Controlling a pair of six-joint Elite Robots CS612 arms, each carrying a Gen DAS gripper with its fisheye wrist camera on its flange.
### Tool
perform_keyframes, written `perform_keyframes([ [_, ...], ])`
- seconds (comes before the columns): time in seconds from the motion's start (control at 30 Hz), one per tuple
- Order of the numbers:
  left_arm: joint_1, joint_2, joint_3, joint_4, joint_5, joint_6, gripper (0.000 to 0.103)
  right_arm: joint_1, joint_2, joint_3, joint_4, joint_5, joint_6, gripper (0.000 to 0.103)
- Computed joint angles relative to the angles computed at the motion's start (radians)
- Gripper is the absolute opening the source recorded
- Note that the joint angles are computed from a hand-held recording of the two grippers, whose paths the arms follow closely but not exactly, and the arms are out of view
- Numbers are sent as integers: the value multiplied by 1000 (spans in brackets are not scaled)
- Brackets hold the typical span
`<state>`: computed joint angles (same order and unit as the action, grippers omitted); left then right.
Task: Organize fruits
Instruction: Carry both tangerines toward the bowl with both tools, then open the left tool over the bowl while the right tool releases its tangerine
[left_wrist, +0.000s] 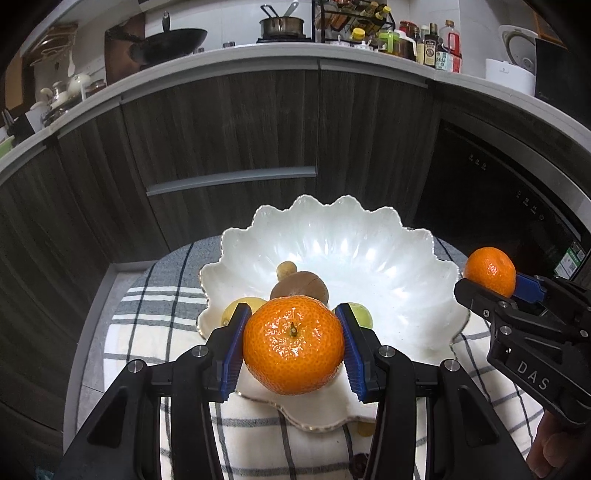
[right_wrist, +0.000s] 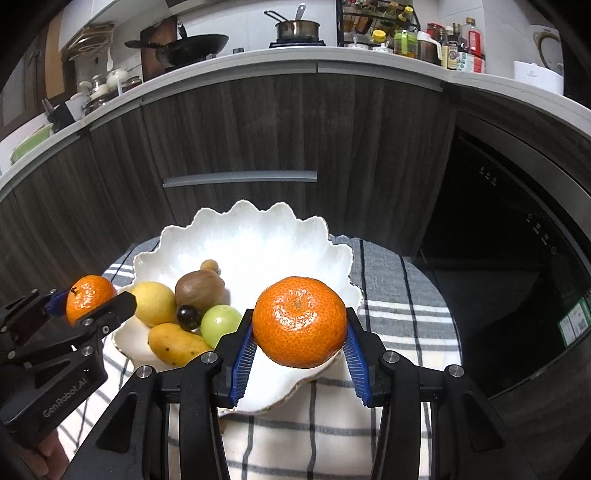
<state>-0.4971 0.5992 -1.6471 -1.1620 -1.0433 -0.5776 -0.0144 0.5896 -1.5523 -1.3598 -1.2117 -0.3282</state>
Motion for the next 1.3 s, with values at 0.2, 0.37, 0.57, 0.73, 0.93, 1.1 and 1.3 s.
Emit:
perform_keyframes([
  [0.2,14,0,30,-10,-29,6,46,8,-5,33,10,-5,-24,46],
  [0.37,23,-3,52,-16,-45,21,46,11,-7,60,12,-4,-36,46],
  [0.57,28,-7,61,-4,-59,14,49,13,-9,69,15,-11,-41,46],
  [0.73,20,-9,53,-1,-4,7,75,15,-12,70,3,-24,-29,49],
  [0.93,15,-15,42,13,9,-9,75,12,-6,48,-52,-41,-1,78],
  [1.1,2,-15,24,19,39,-12,83,7,-5,30,-55,-50,8,79],
  [1.3,-14,-19,1,33,67,-16,85,-1,0,-1,-41,-40,17,78],
])
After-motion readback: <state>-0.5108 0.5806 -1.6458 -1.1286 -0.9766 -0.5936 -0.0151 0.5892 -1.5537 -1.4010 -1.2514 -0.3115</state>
